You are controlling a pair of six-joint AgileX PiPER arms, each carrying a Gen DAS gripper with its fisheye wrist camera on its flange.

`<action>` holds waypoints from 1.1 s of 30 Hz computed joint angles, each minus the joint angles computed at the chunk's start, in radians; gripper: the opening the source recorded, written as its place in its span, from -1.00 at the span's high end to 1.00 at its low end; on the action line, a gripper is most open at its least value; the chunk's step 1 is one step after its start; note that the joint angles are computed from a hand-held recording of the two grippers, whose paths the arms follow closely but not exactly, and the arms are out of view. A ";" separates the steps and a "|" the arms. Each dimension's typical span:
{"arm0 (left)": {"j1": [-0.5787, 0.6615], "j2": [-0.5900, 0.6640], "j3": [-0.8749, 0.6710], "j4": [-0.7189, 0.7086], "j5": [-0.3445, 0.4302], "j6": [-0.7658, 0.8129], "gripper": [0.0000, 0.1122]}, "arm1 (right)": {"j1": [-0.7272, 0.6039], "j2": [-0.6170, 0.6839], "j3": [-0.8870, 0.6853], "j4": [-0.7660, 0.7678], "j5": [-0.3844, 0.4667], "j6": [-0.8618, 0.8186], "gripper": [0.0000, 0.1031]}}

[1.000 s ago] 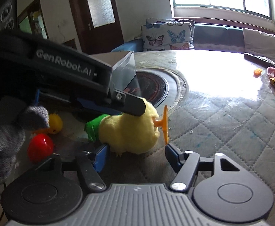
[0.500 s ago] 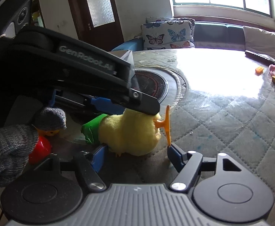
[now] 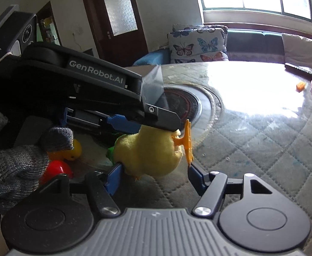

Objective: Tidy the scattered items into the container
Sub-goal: 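Grasp the yellow plush chick with the left gripper and lift it, then carry the chick over the box and lower it inside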

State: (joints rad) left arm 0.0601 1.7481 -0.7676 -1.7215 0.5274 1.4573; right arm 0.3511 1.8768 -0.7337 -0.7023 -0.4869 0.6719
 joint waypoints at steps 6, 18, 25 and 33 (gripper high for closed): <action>0.052 -0.085 0.037 -0.003 0.023 -0.006 0.33 | 0.036 -0.049 -0.013 0.002 0.013 -0.014 -0.30; 0.212 -0.168 -0.012 0.013 0.028 -0.020 0.33 | 0.125 0.027 -0.292 -0.189 0.072 0.133 -0.29; 0.333 -0.101 -0.082 0.022 0.032 -0.036 0.34 | 0.188 0.194 -0.575 -0.475 0.118 0.409 -0.28; 0.438 0.006 -0.152 0.070 0.016 -0.100 0.35 | 0.240 0.381 -0.866 -0.944 0.121 0.887 -0.29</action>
State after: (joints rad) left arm 0.4982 1.7544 -0.9198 -1.6510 0.5436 1.3571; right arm 0.5907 2.2582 -1.5993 -1.6468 -0.3658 1.5591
